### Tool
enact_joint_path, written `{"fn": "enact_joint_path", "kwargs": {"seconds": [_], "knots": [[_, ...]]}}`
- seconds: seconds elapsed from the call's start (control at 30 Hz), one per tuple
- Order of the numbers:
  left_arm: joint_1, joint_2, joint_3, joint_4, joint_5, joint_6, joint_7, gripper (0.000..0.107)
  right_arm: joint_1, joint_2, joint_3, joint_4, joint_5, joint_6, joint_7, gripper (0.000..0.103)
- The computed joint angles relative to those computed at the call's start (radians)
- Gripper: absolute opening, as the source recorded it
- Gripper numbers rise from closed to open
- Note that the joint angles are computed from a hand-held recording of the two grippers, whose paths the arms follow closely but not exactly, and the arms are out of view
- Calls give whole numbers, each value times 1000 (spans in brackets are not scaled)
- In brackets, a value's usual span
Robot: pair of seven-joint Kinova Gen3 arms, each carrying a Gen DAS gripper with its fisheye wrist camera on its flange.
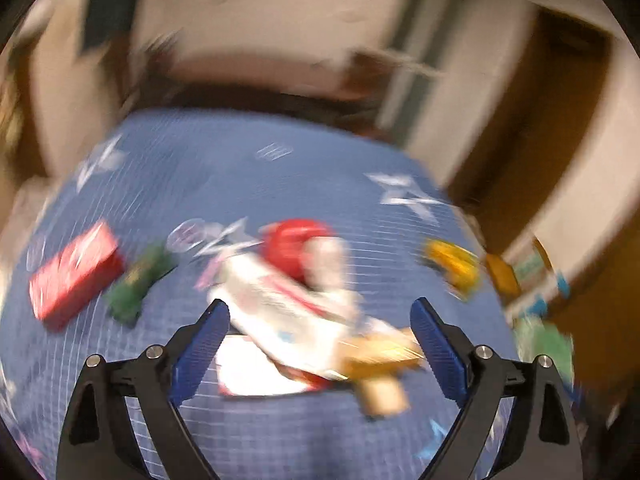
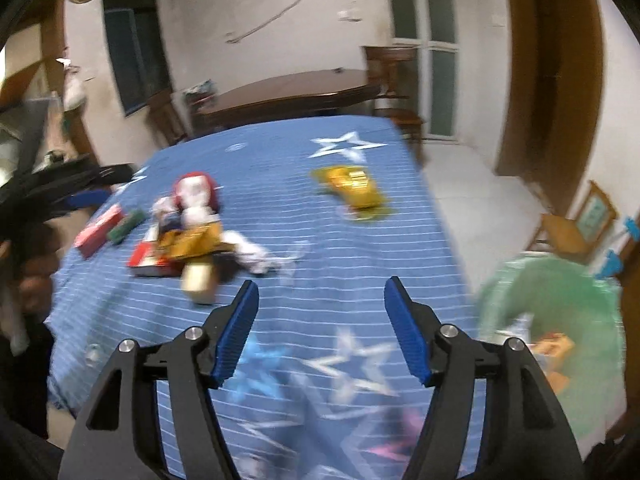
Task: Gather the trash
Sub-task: 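Move both tools back to the table and grasp the white medicine box with the left tool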
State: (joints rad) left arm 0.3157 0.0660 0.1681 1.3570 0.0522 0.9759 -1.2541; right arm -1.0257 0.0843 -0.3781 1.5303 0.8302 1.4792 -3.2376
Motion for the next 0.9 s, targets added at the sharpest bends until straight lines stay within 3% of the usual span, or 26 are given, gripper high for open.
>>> {"fn": "enact_joint_path", "kwargs": {"seconds": [0.1,0.23,0.33,0.43,0.53,0.6,0.67,0.8,0.9], "knots": [[4,132,-123,-119,114,119,20,92,-1,31,5,-16,2,-72,0,66],[150,275,-308,-258,135,252,-35,92,-17,67,31,-35,-18,-128,-7,68],[259,284,-447,-216,150,250,-140,89,-24,67,46,-19,-43,-152,-26,68],[299,192,-496,-77,173,200,-262,81,-30,54,48,8,-52,-160,-55,68],[195,54,-412,62,175,205,-384,76,-43,41,37,32,-33,-145,-87,68],[137,-34,-397,155,208,189,-466,76,-46,40,30,36,-21,-136,-88,68],[141,-112,-432,248,220,148,-547,76,-49,38,25,41,-5,-140,-86,68],[205,-232,-583,339,306,127,-710,76,-54,52,22,32,22,-150,-60,70],[170,-283,-574,373,356,131,-813,78,-61,65,28,24,34,-157,-44,78]]}}
